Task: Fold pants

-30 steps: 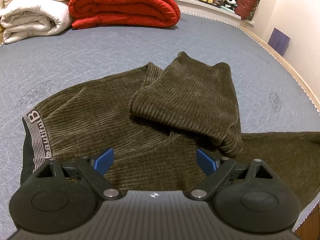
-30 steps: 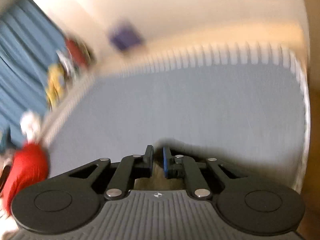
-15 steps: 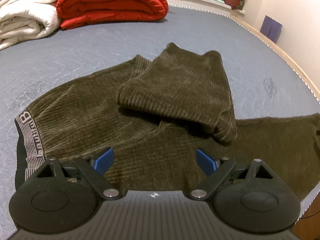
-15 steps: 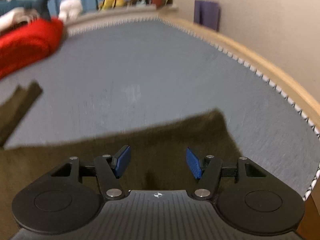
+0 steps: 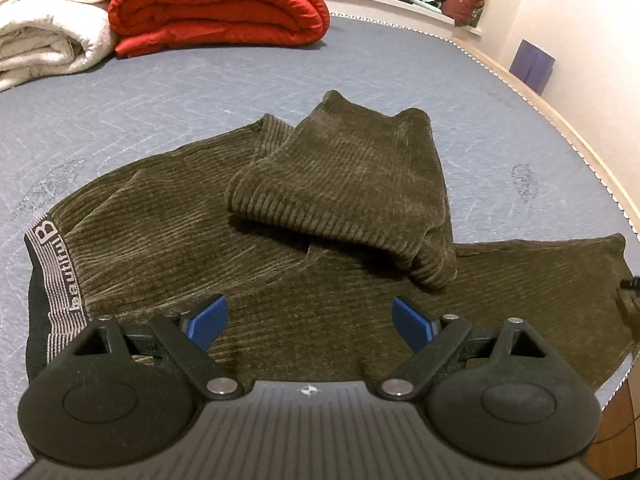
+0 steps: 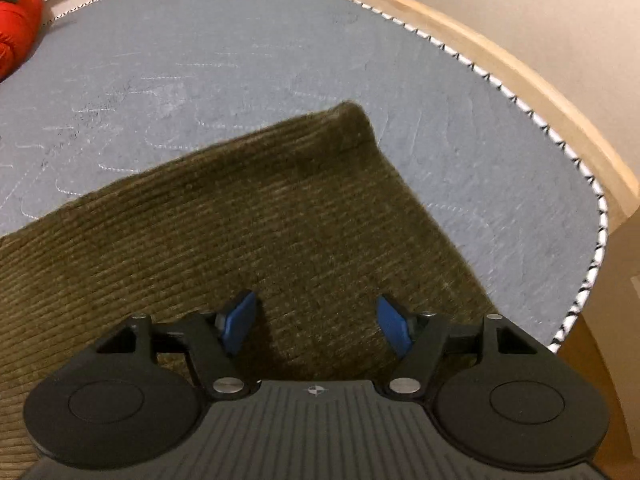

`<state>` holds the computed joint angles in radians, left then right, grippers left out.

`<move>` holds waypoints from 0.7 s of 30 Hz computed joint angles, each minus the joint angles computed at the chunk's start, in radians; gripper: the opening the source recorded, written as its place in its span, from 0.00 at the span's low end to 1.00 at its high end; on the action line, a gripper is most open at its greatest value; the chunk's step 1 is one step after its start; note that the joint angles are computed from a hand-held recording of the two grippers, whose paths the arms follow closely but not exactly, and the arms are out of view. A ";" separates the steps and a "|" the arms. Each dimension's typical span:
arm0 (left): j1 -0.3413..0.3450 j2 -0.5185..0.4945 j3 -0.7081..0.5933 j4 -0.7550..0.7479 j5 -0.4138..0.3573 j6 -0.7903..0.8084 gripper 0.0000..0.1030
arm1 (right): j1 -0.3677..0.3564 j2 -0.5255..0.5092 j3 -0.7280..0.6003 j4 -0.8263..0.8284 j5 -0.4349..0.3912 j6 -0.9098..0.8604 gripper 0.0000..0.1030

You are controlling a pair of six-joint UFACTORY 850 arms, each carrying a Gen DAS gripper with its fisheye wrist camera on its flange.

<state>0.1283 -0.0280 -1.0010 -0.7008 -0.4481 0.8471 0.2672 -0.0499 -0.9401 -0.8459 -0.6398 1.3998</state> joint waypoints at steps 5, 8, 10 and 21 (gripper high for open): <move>0.000 0.009 0.003 -0.012 0.002 0.009 0.90 | 0.068 0.002 -0.030 -0.241 0.000 0.145 0.67; -0.004 0.010 0.006 0.000 0.017 -0.003 0.90 | 0.113 -0.003 -0.071 -0.358 0.016 0.179 0.67; -0.007 0.012 0.008 0.004 0.031 -0.007 0.90 | 0.144 -0.004 -0.094 -0.432 0.039 0.209 0.67; 0.008 0.034 -0.006 -0.316 0.054 0.311 0.17 | 0.411 -0.062 -0.297 -0.900 -0.050 0.540 0.66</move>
